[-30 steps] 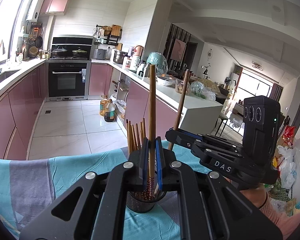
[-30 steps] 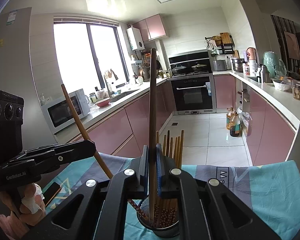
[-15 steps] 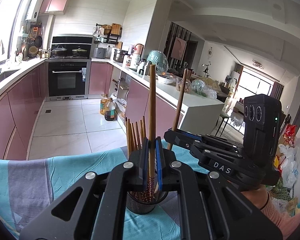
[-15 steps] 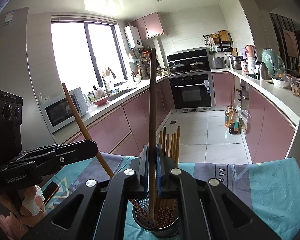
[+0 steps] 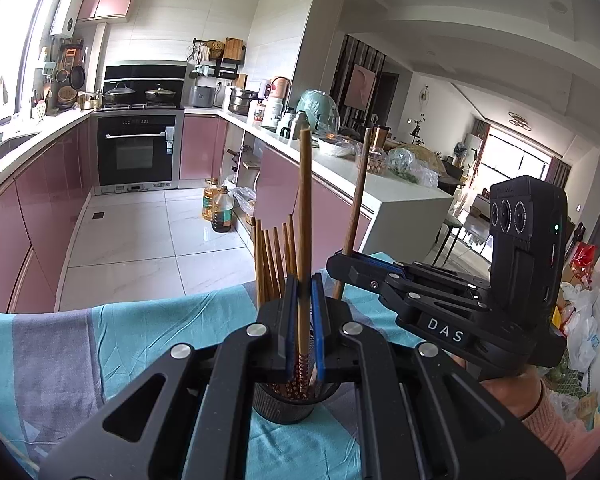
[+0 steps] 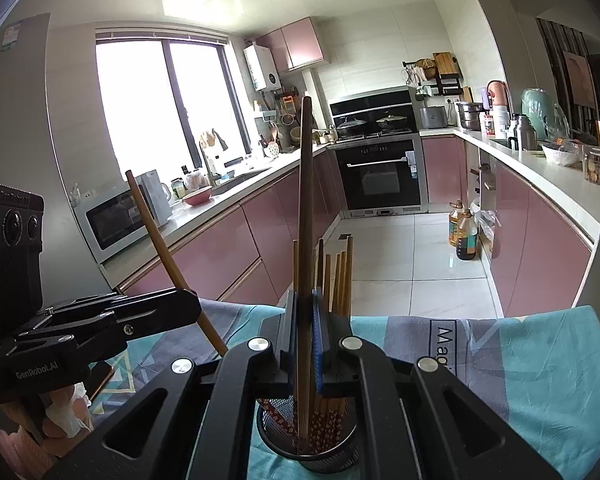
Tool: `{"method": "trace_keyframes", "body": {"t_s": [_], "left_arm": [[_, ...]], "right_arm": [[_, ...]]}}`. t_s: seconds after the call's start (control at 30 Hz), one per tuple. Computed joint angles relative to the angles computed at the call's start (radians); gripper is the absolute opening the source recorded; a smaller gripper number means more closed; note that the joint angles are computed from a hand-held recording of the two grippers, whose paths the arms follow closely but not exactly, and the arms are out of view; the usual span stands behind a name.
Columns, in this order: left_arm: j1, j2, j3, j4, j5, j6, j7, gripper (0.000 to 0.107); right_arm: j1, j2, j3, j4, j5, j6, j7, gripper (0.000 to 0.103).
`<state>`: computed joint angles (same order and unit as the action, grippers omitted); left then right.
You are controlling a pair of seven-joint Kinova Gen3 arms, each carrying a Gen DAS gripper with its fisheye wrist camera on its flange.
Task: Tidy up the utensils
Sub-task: 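Lower both chopsticks down into the mesh cup among the others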
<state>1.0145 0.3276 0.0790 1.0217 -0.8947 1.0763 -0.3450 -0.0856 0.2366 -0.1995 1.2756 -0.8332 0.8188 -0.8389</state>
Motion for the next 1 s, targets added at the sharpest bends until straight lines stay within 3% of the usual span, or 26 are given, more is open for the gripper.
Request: {"method": "trace_keyframes", "body": {"t_s": [1.0], "left_arm": [[-0.033, 0.056, -0.025, -0.071, 0.121, 0.039, -0.096, 0.008]], "right_arm": [[-0.004, 0.035, -0.011, -0.006, 0.037, 0.01, -0.034, 0.006]]}}
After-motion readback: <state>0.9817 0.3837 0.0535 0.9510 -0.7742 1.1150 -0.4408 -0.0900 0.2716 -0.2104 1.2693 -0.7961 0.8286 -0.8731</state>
